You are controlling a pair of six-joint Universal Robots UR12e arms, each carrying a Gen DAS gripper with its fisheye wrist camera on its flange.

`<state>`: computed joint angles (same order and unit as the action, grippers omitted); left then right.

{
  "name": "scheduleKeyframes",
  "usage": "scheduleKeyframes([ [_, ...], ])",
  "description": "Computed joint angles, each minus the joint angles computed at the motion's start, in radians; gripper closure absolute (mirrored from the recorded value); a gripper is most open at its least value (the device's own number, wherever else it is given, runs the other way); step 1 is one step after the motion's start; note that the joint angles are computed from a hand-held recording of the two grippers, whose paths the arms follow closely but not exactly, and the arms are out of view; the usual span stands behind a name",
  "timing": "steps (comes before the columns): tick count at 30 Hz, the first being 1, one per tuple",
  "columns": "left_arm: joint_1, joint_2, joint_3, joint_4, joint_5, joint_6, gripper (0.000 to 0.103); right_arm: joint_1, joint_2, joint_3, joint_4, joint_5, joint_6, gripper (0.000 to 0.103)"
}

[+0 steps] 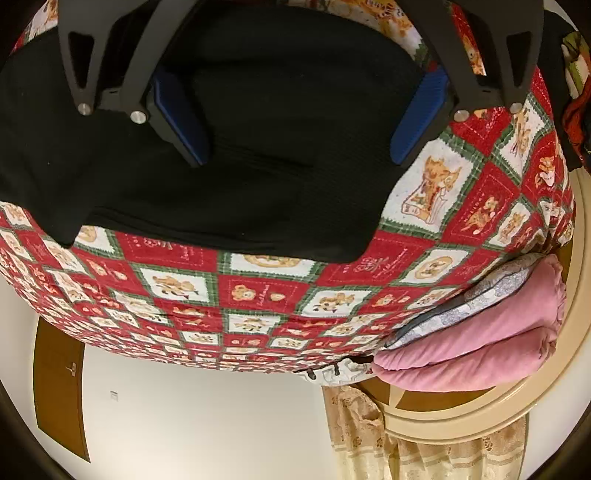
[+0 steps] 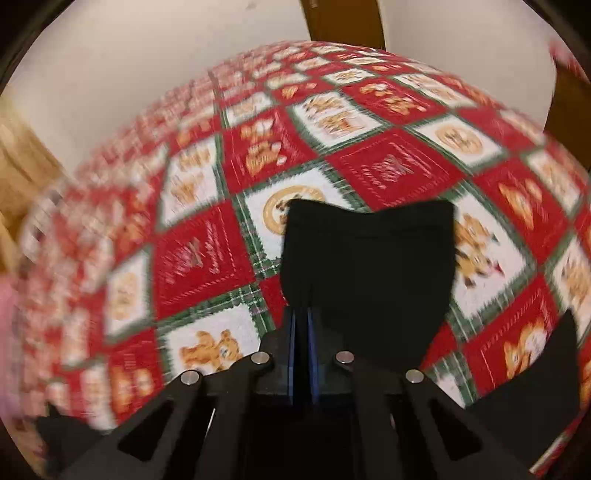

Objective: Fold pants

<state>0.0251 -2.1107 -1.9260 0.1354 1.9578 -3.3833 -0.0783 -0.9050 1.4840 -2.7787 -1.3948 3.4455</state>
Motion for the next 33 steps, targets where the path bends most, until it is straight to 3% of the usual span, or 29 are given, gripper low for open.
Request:
scheduleKeyframes([
  [5,0.000,0.001,0.001,-0.007,-0.002,-0.003,0.001,-0.087,-0.110,0.226,-0.304,0.167,0.120,0.097],
  [10,0.000,0.000,0.004,-0.011,0.006,-0.008,0.000,-0.159,-0.186,0.400,-0.425,0.189,0.178,0.097],
  [12,0.001,0.001,0.005,-0.018,0.006,-0.012,0.000,-0.172,-0.206,0.444,-0.406,0.151,0.155,0.097],
  [13,0.001,0.001,0.007,-0.023,0.007,-0.014,0.000,-0.173,-0.218,0.463,-0.386,0.097,0.144,0.097],
  [15,0.000,0.001,0.009,-0.030,0.013,-0.017,0.000,-0.183,-0.233,0.487,-0.350,0.033,0.178,0.096],
  [18,-0.001,0.001,0.010,-0.033,0.015,-0.017,0.000,-0.217,-0.237,0.509,-0.386,0.075,0.243,0.096],
  [20,-0.001,0.002,0.010,-0.032,0.013,-0.018,0.000,-0.226,-0.234,0.504,-0.417,0.084,0.242,0.096],
  [24,-0.011,0.025,-0.003,-0.053,0.015,-0.054,0.002,-0.216,-0.215,0.442,-0.368,0.110,0.132,0.095],
  [26,-0.021,0.038,-0.022,-0.001,-0.002,-0.049,0.002,-0.200,-0.196,0.397,-0.307,0.081,0.056,0.089],
  [27,-0.027,0.043,-0.030,0.030,-0.013,-0.035,0.002,-0.194,-0.196,0.395,-0.299,0.064,0.031,0.086],
  [29,-0.047,0.053,-0.041,0.088,-0.042,0.013,0.002,-0.178,-0.177,0.356,-0.250,0.020,-0.041,0.071],
  [33,-0.084,0.061,-0.025,0.103,-0.097,0.120,0.002,-0.168,-0.146,0.316,-0.232,-0.020,-0.112,0.066],
])
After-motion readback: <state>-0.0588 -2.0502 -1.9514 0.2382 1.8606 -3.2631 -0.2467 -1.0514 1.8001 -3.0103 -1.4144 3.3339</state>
